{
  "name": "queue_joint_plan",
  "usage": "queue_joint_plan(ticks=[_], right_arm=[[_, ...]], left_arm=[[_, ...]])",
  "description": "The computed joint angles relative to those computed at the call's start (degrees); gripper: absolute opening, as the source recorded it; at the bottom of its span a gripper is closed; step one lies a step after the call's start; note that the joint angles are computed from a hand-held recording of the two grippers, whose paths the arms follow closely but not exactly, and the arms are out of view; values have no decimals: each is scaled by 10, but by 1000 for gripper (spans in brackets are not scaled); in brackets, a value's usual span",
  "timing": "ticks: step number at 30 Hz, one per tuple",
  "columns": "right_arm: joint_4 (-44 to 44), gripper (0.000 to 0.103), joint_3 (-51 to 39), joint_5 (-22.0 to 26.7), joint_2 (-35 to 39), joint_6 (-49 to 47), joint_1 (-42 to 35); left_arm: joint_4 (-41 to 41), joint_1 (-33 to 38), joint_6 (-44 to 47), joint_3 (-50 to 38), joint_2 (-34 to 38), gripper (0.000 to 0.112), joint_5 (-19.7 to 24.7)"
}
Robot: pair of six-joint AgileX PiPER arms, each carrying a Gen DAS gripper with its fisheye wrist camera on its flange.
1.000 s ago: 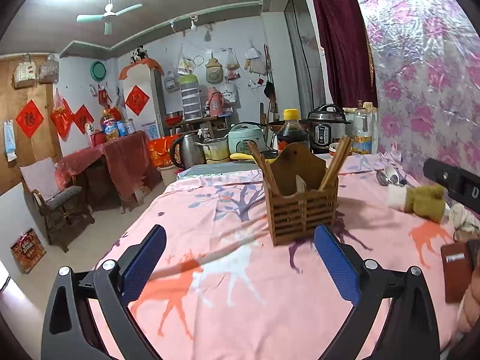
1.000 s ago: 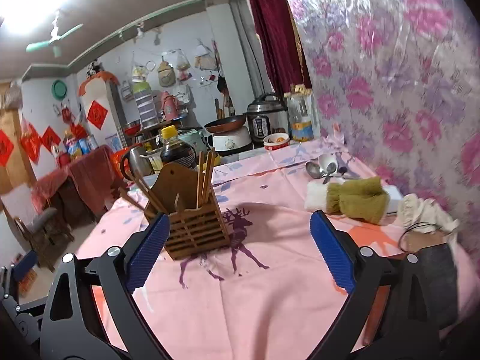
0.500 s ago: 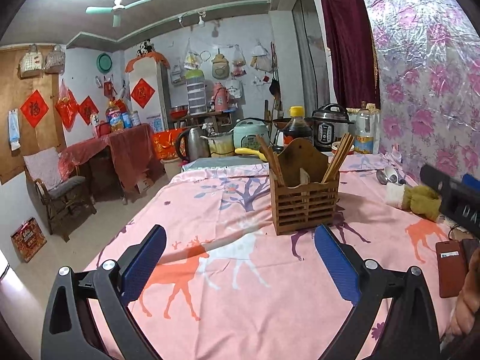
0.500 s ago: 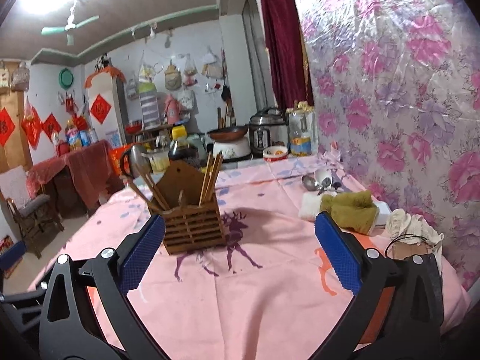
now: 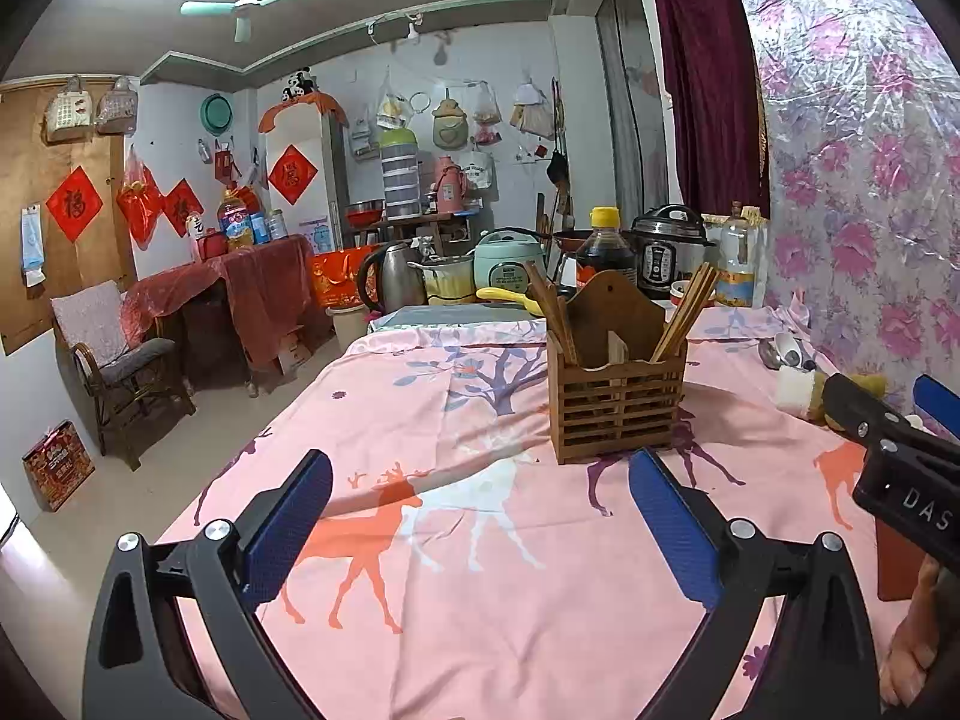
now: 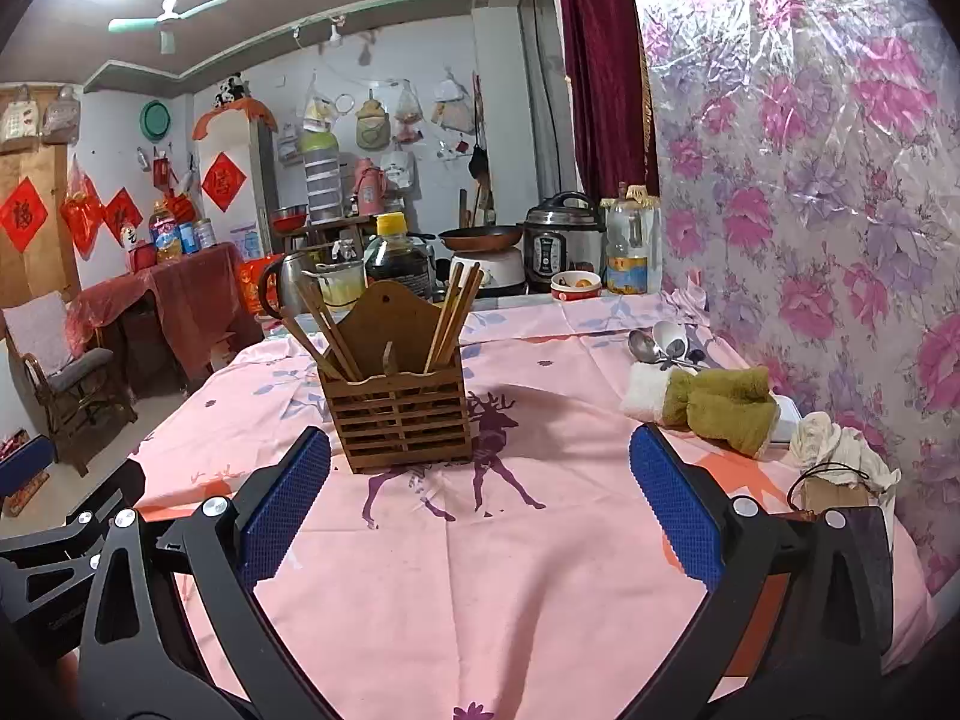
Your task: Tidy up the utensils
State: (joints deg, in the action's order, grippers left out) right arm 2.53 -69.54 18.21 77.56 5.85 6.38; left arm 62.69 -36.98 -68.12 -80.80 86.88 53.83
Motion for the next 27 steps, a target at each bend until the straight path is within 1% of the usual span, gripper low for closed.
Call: queue_joint_plan(ticks=[27], right_arm=[[0, 96, 2, 1, -3, -5, 7]], left_arm=[[-7, 0, 0, 7, -5, 97, -4]])
